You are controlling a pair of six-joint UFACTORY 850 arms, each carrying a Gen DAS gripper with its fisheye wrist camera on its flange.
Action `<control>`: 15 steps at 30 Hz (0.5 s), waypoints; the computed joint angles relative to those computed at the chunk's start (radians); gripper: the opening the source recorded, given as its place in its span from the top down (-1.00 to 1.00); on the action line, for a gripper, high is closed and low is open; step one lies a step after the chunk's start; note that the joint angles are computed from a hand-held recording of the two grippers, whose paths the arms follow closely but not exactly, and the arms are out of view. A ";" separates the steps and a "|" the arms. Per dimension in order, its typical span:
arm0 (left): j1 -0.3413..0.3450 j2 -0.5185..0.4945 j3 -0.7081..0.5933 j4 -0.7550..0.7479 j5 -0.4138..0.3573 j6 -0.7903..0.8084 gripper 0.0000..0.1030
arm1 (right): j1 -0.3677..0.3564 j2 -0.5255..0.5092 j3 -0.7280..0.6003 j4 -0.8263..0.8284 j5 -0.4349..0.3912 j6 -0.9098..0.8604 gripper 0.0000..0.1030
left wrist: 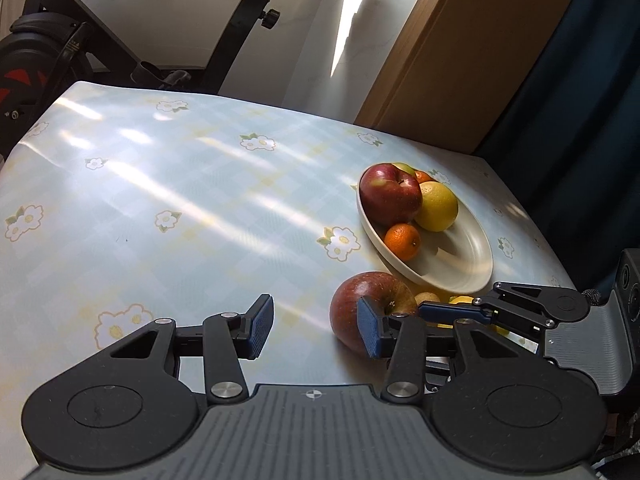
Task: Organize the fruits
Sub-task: 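Close the right tool on the red apple while the left tool grips its other side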
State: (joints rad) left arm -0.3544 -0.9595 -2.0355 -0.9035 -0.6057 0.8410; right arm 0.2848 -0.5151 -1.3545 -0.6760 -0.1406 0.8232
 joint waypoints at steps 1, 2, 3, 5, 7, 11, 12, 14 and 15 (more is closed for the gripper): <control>-0.001 -0.007 -0.010 -0.004 -0.011 0.005 0.07 | -0.001 -0.004 -0.005 0.038 0.001 -0.040 0.05; -0.003 -0.015 -0.024 -0.004 -0.020 0.005 0.07 | -0.002 -0.007 -0.010 0.082 0.001 -0.087 0.04; -0.004 -0.019 -0.030 -0.004 -0.026 0.007 0.07 | -0.003 -0.012 -0.016 0.127 -0.001 -0.136 0.02; -0.007 -0.037 -0.057 0.006 -0.051 0.000 0.07 | -0.004 -0.018 -0.024 0.205 -0.003 -0.217 -0.01; -0.011 -0.055 -0.086 0.022 -0.072 -0.016 0.07 | -0.006 -0.024 -0.032 0.291 -0.005 -0.307 -0.02; -0.014 -0.086 -0.129 0.034 -0.104 -0.033 0.09 | -0.006 -0.030 -0.040 0.327 -0.005 -0.353 -0.02; -0.013 -0.095 -0.141 0.030 -0.114 -0.036 0.13 | -0.005 -0.031 -0.041 0.317 -0.004 -0.345 -0.02; -0.010 -0.116 -0.175 0.033 -0.145 -0.054 0.24 | -0.006 -0.034 -0.046 0.328 -0.004 -0.358 -0.02; -0.009 -0.125 -0.188 0.029 -0.158 -0.058 0.26 | -0.006 -0.036 -0.049 0.327 -0.005 -0.358 -0.02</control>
State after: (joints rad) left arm -0.3631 -1.0841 -2.2232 -0.8747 -0.7640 0.7834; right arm 0.2788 -0.5512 -1.4032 -0.3493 -0.1456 0.4657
